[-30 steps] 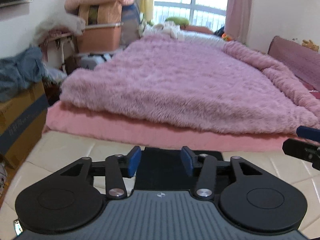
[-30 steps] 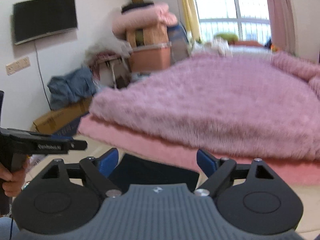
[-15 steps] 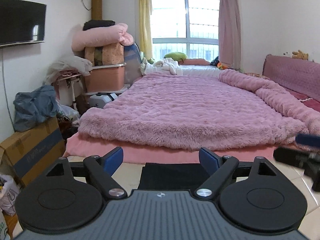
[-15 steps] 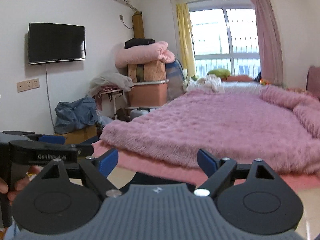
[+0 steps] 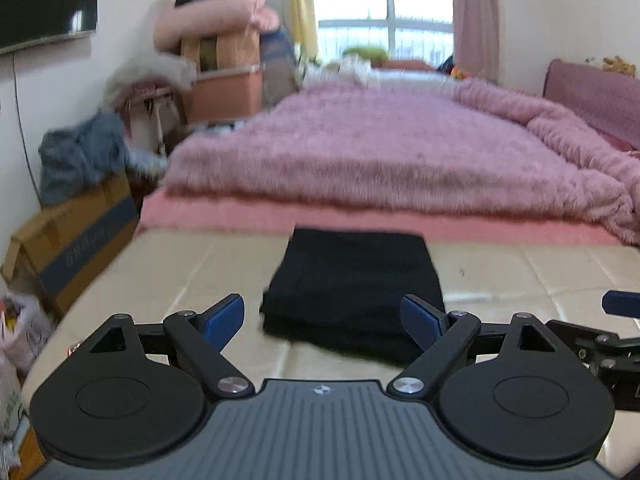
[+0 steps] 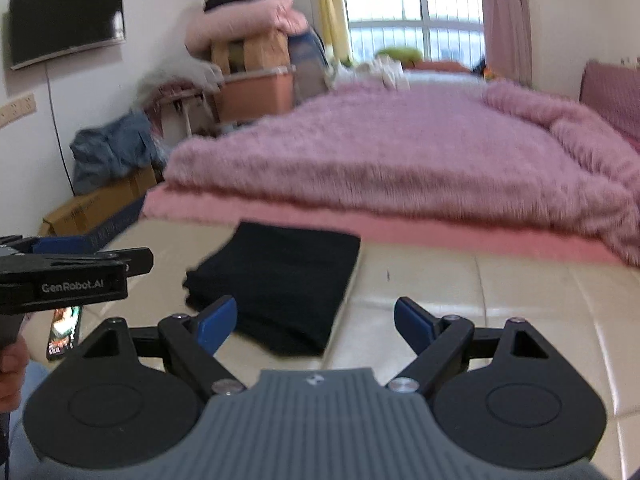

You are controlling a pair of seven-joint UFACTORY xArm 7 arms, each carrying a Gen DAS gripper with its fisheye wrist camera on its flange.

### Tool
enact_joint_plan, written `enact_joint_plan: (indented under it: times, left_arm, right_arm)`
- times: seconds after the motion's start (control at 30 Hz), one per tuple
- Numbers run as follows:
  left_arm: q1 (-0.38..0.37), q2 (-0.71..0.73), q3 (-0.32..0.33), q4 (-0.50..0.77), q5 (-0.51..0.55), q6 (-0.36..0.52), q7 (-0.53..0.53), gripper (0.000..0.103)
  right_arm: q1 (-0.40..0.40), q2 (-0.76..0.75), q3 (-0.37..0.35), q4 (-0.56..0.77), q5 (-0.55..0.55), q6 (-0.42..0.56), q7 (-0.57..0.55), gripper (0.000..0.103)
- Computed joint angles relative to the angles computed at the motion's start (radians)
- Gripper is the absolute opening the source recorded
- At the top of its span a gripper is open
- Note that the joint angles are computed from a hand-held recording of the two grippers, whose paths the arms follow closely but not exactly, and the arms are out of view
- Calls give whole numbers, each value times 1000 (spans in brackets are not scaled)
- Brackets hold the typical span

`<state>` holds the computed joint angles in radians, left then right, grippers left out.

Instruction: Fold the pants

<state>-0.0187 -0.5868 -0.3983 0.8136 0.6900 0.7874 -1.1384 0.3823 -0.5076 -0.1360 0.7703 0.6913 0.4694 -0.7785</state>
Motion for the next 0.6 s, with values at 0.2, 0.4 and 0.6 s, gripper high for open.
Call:
enact_joint_plan:
  times: [0.2,0.4,0.6]
  left_arm:
    - [-52,4,25,-22,-75,43,43,102]
    - [-67,8,18,-31,-94,67,55,102]
    - [-74,14,23,-24,-98,61,65,102]
  right_arm:
    - [-41,39,50,-24,-76,10,62,82]
    - [-41,42,53,-41,-103,23,86,82]
    - [-39,43,51,-35,-105,33,84,82]
